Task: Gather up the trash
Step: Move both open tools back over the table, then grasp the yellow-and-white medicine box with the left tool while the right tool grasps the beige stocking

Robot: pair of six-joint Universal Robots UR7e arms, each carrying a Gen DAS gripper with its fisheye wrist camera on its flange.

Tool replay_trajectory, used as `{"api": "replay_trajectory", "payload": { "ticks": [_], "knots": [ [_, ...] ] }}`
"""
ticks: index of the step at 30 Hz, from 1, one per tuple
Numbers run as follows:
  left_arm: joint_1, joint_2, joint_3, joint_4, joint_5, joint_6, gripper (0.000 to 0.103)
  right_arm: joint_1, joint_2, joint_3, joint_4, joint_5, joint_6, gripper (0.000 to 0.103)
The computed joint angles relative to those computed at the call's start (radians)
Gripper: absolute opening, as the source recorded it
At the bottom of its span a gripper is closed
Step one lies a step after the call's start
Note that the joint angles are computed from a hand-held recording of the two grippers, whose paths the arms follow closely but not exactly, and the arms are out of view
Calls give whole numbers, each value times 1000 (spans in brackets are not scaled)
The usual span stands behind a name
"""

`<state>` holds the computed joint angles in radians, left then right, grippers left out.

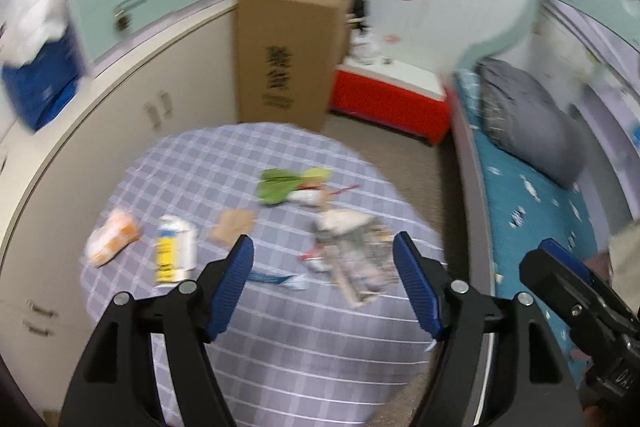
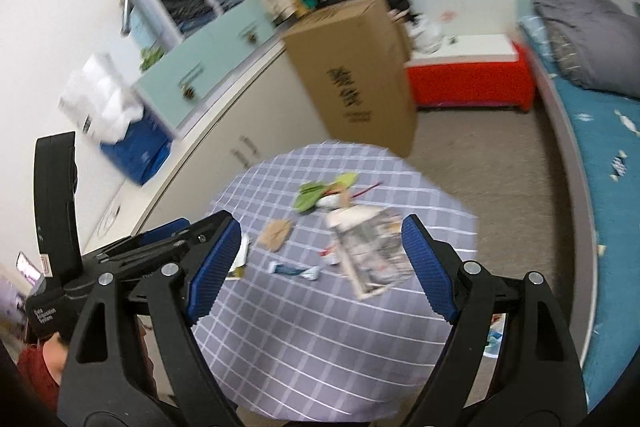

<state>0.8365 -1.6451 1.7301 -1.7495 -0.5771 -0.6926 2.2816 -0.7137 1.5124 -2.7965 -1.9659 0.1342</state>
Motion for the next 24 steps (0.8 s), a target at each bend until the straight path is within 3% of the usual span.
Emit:
{"api": "replay_trajectory", "payload": {
  "ticks": [6,15,24],
  "knots": [
    [128,-36,-52,92,-3,-16,75,11,166,-172,106,53,33,81],
    [370,31,-134,82,-85,152,76,-1,392,-418,277,50,109,81],
    [503,114,-173,43,-155,314,76,-24,558,-629,458,13,156,81]
  ]
}}
